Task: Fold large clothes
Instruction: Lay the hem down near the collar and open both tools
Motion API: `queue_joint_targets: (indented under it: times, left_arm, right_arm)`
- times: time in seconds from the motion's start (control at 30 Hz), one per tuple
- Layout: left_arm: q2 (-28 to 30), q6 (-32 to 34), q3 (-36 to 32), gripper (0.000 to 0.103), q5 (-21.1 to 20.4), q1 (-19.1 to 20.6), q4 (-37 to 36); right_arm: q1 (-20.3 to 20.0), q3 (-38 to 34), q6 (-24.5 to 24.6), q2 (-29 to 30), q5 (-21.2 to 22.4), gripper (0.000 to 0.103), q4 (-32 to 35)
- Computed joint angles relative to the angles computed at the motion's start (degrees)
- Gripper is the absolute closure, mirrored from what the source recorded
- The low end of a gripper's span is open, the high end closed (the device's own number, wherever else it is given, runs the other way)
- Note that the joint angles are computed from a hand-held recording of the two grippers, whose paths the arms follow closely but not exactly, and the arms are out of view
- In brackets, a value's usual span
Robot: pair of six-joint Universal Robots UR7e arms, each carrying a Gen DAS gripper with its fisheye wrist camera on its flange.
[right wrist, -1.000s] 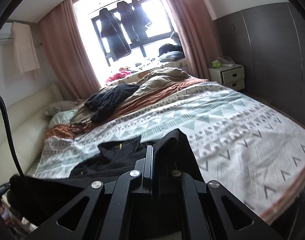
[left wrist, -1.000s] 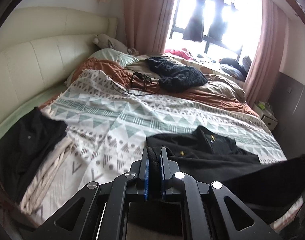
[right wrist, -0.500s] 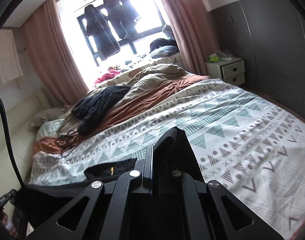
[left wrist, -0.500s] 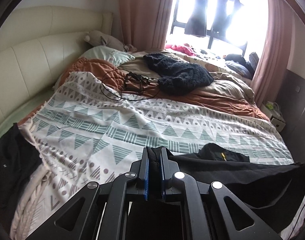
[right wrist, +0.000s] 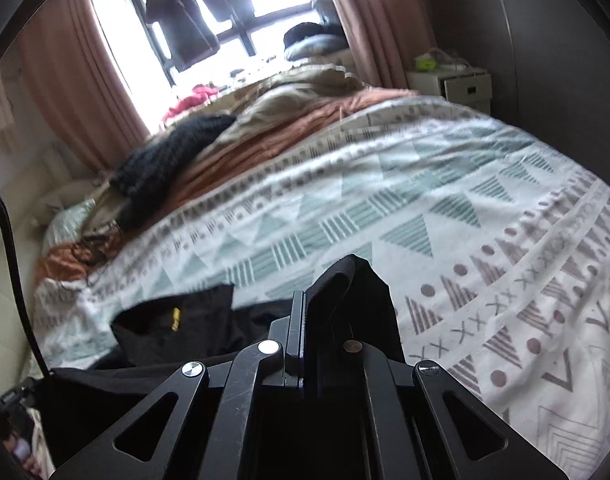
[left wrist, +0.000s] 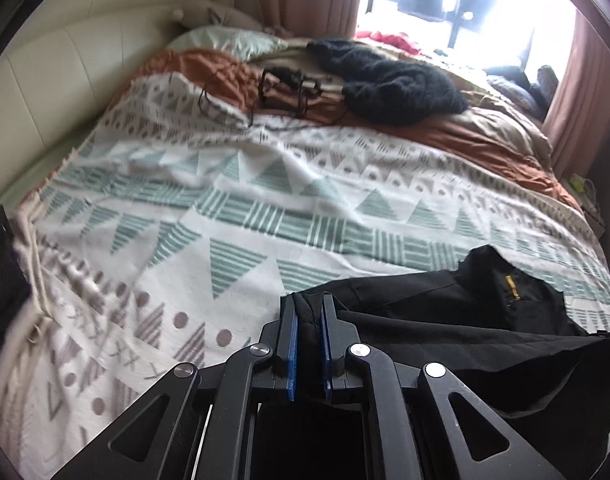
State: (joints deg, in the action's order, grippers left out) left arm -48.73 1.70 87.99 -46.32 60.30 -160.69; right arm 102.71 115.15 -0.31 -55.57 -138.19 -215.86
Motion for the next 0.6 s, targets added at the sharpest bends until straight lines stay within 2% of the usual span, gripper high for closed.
queue_joint_targets:
  times: [0.07,0.13,0.17,0.2,0.27,0.37,0.47,0.6]
  left_arm:
    - [1.3,-0.6,-1.5,0.091,0.4,0.4,2.0]
    - [1.6,0.3,-2.1,0.082,-0.7,0.6,2.5]
    - [1.6,0.4,-2.2,0.069,-1.2,0.7,2.3]
    - [1.2,0.1,-1.9,0.047,-2.0,0.8,1.5]
    - [-0.1,0.0,-0.1,0.022,-3.2,0.7,-2.6]
    - [-1.4,0.7,1.6,0.020,-2.9,0.4,-6.0]
    - [-2.3,-0.1,2.3,0.020,-2.2,0.4,-4.4]
    - [-1.7,-2.3,0.8,0.020,-3.2,1.8,2.6]
  right_arm:
    - [-0.2,-1.0,-0.7,0.8,-0.6,0.100,0.1]
    - [-0.1,-3.0,-2.5,2.3,-3.1,0.098,-0.2]
    - [0.1,-4.2,-2.9,3.1,-4.9,0.083,-0.1]
    - [0.0,-4.5,-2.2,3.1,-5.4,0.053,0.7]
    - [-0.3,-3.4,-1.6,2.5,-3.0,0.022,-1.1]
    - [0.2,-2.5,-2.4,1.8,-1.7,0.022,-1.3]
    - [0.9,-2.1,-3.0,1.3,-3.3,0.022,0.5]
    - [0.2,0.1,1.7,-1.3,-3.9,0.022,7.7]
